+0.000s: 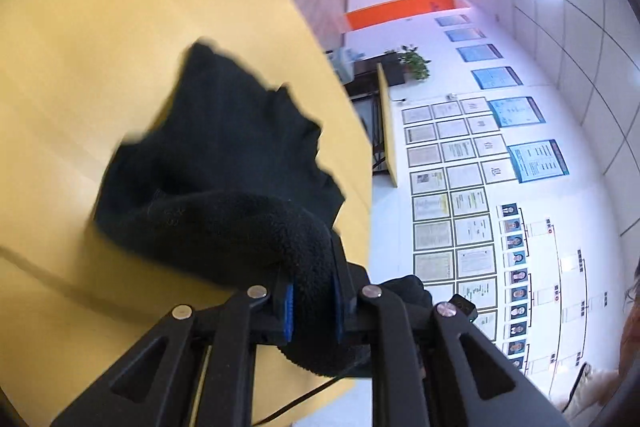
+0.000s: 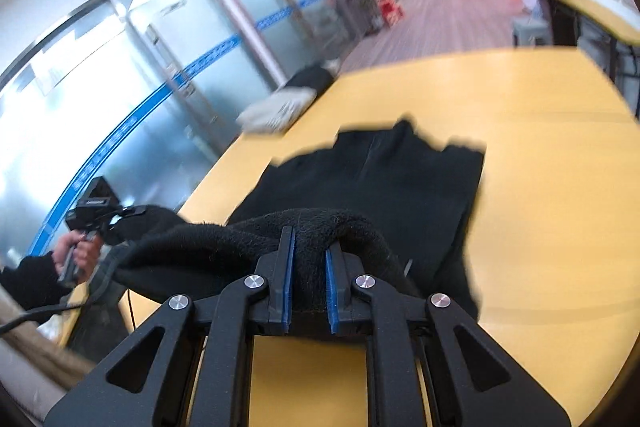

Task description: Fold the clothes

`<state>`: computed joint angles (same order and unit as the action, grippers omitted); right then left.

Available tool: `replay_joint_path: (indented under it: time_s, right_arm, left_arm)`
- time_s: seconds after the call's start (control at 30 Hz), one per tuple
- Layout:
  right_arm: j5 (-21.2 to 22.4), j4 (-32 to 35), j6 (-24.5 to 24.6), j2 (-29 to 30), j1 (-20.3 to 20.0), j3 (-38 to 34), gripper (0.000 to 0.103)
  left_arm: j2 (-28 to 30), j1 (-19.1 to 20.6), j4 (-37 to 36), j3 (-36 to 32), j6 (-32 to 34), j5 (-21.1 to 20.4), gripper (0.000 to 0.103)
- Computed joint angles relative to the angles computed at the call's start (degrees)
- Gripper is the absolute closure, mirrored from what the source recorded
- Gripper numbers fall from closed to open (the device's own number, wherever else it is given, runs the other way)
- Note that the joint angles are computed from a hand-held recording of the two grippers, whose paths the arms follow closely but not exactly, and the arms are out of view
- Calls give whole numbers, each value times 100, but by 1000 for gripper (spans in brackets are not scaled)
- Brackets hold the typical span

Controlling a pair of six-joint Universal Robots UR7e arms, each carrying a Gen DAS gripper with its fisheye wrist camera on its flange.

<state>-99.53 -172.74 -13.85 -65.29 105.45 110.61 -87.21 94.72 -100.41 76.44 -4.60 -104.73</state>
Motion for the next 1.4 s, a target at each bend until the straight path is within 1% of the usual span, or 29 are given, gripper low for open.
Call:
replay_joint_path:
  time_s: [0.1,0.17,0.27,0.37,0.47,0.57,0.67,0.7,0.73,0.77,0.8,0.83,0.9,0.93,0.97,1.0,1.07,1.1,1.17,1.23,1.3,1.33,1.37,1.4]
  right_arm:
    - [-248,-123,-157,426,-83,-625,92]
    - [-369,-200,-248,706,-187,-985,92]
    - [-508,-230,-298,1161,-363,-1467,92]
    - [-629,7,-491,1589,-532,-2026,92]
    - [-620,216,-486,1949,-721,-2516,92]
    - [-506,362,-202,2258,-945,-2923,92]
    - [-499,675,7,2423,-1114,-3183,89]
    - [-541,778,29,2476,-1142,-3261,85]
    - [-575,837,-13,2502,-1146,-3299,83]
    - [-554,887,-97,2496,-1142,-3299,77]
    - [-533,863,-203,2471,-1135,-3263,69]
    - [-510,708,-343,2415,-1118,-3163,64]
    - [-478,308,-604,2299,-1080,-2944,4]
    - [-506,-99,-698,2234,-1049,-2782,0]
    - [-478,-413,-775,2155,-1034,-2648,0]
    - [-441,-501,-829,2075,-1040,-2583,0]
    - [-632,-414,-982,2020,-1037,-2600,0]
    - [-752,-328,-1038,2019,-1039,-2640,0]
    - [-1009,99,-986,2138,-1096,-2874,0]
    - [-1124,554,-866,2312,-1172,-3175,1]
    - [-1145,871,-704,2534,-1272,-3503,2]
    - [-1068,1023,-548,2598,-1331,-3622,4]
    - [-948,1194,-375,2663,-1396,-3754,15]
    - [-812,1362,-208,2726,-1456,-3891,34]
  left_arm:
    - [789,-25,-141,-790,19,-101,88]
    - [1289,-10,-100,-1340,21,-120,88]
    - [1969,53,-3,-1952,17,3,88]
    - [2703,108,199,-2729,4,129,88]
    - [3263,212,362,-3357,25,232,88]
    - [3846,302,640,-4119,93,271,87]
    - [4374,313,1113,-4962,240,418,84]
    - [4578,301,1359,-5361,244,500,79]
    - [4644,283,1423,-5519,285,562,71]
    - [4547,260,1321,-5438,424,630,64]
    - [4427,235,1160,-5301,555,694,46]
    - [4334,212,978,-5218,673,716,29]
    - [4182,166,647,-5109,915,754,19]
    - [4235,145,711,-5272,1062,817,18]
    - [4301,123,794,-5456,1211,888,17]
    - [4370,90,939,-5570,1361,1079,17]
    - [4507,26,1208,-5783,1648,1457,17]
    - [4522,40,1282,-5737,1777,1523,17]
    - [4573,61,1360,-5660,1975,1650,17]
    - [4683,58,1360,-5634,2121,1814,17]
    - [4870,36,1383,-5751,2234,2027,18]
    - [5040,35,1465,-5966,2243,2098,20]
    - [5095,48,1474,-6028,2280,2043,22]
    - [5157,60,1494,-6106,2318,1991,33]
